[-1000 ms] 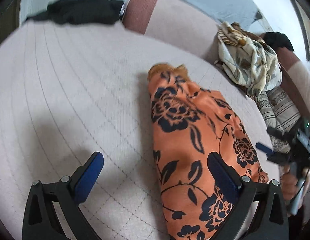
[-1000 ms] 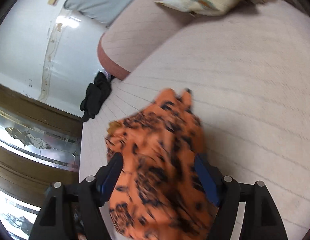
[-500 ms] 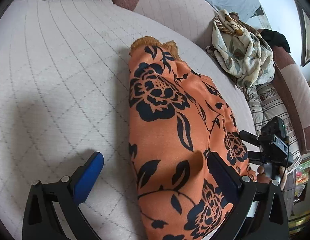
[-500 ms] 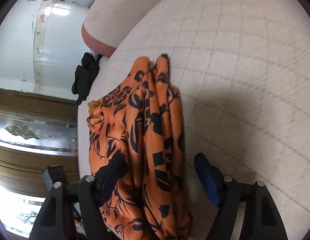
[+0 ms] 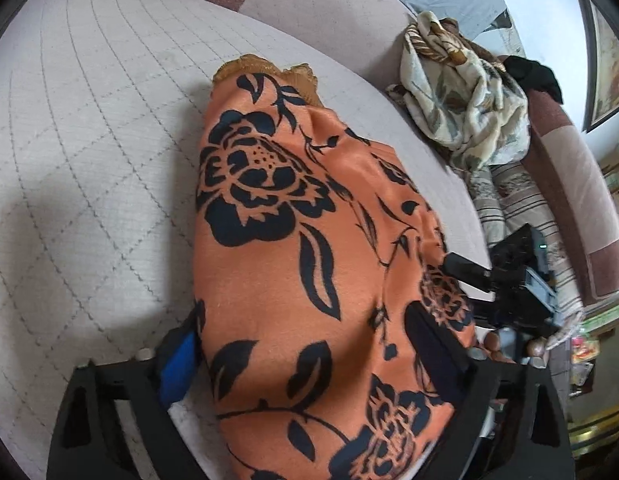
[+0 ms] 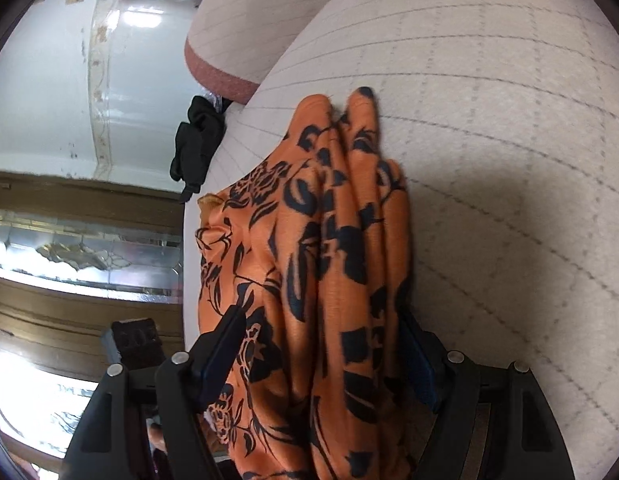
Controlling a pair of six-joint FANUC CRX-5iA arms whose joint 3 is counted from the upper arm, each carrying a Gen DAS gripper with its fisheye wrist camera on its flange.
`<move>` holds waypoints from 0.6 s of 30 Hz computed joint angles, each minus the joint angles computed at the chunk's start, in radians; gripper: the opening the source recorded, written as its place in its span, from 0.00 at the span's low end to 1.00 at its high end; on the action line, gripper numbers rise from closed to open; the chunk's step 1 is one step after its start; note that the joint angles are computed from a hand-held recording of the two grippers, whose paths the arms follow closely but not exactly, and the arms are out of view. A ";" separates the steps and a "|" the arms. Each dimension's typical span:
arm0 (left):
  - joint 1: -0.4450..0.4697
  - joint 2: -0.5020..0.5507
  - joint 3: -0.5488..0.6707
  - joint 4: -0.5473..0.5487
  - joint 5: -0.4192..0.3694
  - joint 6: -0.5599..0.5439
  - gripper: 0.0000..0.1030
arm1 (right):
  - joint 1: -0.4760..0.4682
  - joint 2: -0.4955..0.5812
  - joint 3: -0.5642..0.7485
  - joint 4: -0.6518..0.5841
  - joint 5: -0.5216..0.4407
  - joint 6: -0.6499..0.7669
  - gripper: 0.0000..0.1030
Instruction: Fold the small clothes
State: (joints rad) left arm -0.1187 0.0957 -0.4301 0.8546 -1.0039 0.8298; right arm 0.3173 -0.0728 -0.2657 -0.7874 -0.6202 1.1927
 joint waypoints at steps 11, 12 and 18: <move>-0.023 -0.050 -0.027 -0.032 0.102 -0.028 0.55 | 0.205 -0.029 -0.059 0.433 0.109 -0.376 0.45; -0.022 -0.055 -0.030 -0.029 0.104 -0.037 0.54 | 0.225 -0.034 -0.069 0.485 0.124 -0.421 0.43; -0.010 -0.088 -0.043 -0.048 0.116 -0.054 0.51 | 0.305 -0.059 -0.126 0.695 0.228 -0.604 0.40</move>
State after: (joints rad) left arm -0.1288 0.0075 -0.4735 0.8065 -0.8879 0.7759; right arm 0.6219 -0.1322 -0.3918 -0.0926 -0.3921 0.5891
